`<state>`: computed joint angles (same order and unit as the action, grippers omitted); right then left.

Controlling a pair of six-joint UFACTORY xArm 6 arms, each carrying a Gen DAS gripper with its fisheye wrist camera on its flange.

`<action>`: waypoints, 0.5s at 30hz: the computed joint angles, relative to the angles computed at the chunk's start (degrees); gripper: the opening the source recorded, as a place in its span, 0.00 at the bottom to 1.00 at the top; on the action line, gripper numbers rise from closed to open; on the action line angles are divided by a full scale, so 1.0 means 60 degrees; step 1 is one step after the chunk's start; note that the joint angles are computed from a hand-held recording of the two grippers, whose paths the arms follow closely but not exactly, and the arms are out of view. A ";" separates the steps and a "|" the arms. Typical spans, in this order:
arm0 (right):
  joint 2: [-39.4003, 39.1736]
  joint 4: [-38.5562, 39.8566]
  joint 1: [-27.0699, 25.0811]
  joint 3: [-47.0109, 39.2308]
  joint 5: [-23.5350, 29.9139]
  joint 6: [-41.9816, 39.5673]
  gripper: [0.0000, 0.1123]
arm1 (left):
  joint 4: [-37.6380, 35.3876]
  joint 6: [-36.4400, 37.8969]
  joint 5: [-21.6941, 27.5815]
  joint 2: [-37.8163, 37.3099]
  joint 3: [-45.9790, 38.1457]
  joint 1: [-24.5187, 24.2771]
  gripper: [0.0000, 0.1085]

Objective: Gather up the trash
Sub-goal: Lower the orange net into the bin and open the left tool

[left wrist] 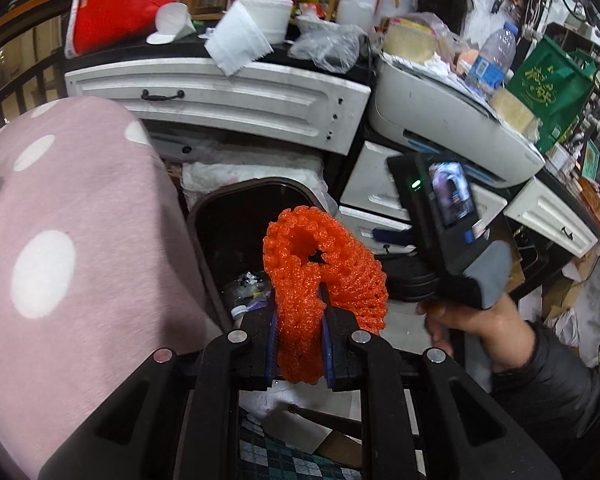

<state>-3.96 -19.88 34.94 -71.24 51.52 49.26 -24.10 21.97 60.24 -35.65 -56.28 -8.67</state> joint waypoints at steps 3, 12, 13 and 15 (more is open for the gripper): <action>-0.0635 -0.0290 -0.0230 0.0487 0.0155 0.0478 0.67 | 0.0356 -0.0156 -0.0227 0.0265 0.0066 -0.0453 0.15; -0.2074 -0.0630 -0.0594 0.1656 0.0234 0.1419 0.67 | 0.1207 -0.0928 -0.0616 0.1306 0.0165 -0.1428 0.15; -0.2194 -0.0640 -0.0606 0.1761 0.0224 0.1530 0.67 | 0.1251 -0.1025 -0.0625 0.1448 0.0150 -0.1491 0.15; -0.2303 -0.0642 -0.0625 0.1868 0.0191 0.1635 0.67 | 0.1498 -0.1271 -0.0691 0.1713 0.0102 -0.1637 0.16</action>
